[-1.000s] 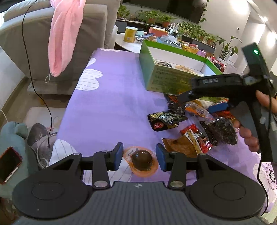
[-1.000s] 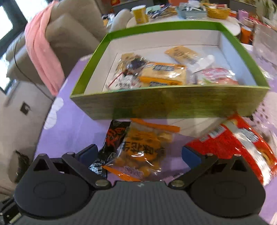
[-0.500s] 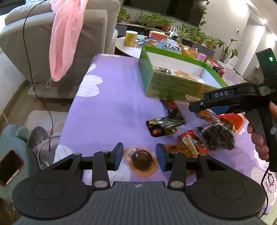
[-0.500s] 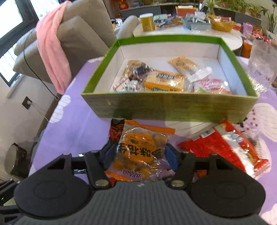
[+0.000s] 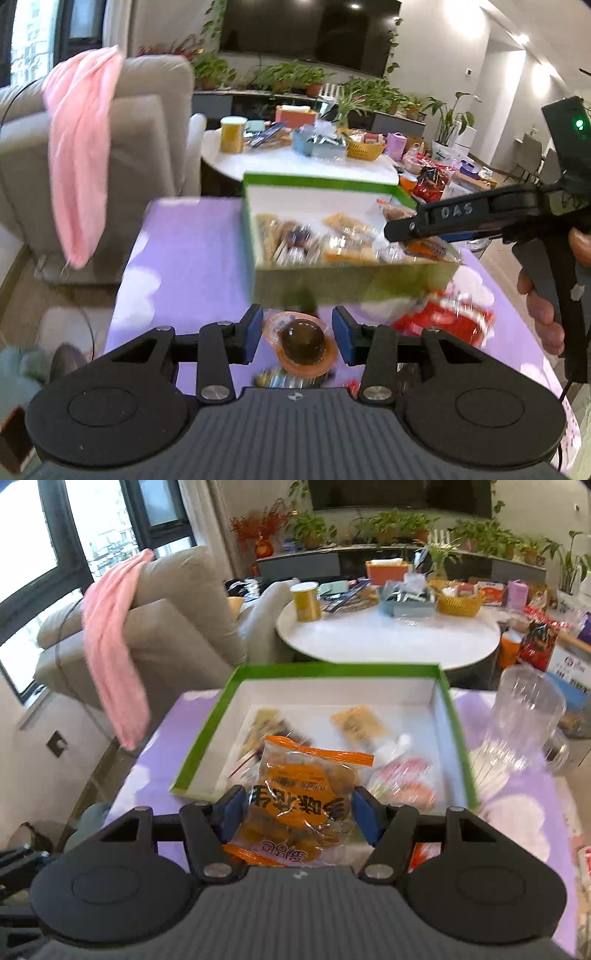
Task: Organize snacks
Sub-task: 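Carry both snacks into the green box and open both tools, then return both tools to the snack pile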
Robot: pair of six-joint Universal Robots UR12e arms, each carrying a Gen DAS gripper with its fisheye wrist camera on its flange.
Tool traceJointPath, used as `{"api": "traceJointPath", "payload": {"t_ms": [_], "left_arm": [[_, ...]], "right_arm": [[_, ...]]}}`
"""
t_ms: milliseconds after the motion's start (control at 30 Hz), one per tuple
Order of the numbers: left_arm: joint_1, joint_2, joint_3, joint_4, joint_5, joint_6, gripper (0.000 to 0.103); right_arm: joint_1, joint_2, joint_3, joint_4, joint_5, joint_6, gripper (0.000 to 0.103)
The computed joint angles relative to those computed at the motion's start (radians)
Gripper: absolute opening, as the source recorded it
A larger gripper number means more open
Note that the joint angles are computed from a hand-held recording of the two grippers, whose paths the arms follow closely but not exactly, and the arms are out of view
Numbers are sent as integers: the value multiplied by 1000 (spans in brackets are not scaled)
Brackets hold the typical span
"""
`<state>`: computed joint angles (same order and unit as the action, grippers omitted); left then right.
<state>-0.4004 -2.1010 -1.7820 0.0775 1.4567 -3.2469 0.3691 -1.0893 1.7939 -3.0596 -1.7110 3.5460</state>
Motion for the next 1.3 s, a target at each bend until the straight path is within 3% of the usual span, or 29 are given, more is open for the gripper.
{"api": "traceJointPath", "payload": {"t_ms": [433,500,533,800,1067,1300], "left_arm": [[-25,-208,364,-204,5,39,40],[-30,-237,392,-189,28,36,47],[-34,-248,399,-171,54,32,55],[-26,-224,342,-137,77,19,56],[-11,-131,192,-61,56,31,56],[-17,-56,48,-43,47,56,56]], "right_arm": [[-71,71,-67,57,8,-52,67],[-75,81,-68,60,-9,-40,82],[-75,83,-65,53,-19,-36,90],[-82,58,1,-61,-8,-13,90],[-54,13,74,-161,-16,-80,90],[-34,-37,156,-179,-5,-72,90]]}}
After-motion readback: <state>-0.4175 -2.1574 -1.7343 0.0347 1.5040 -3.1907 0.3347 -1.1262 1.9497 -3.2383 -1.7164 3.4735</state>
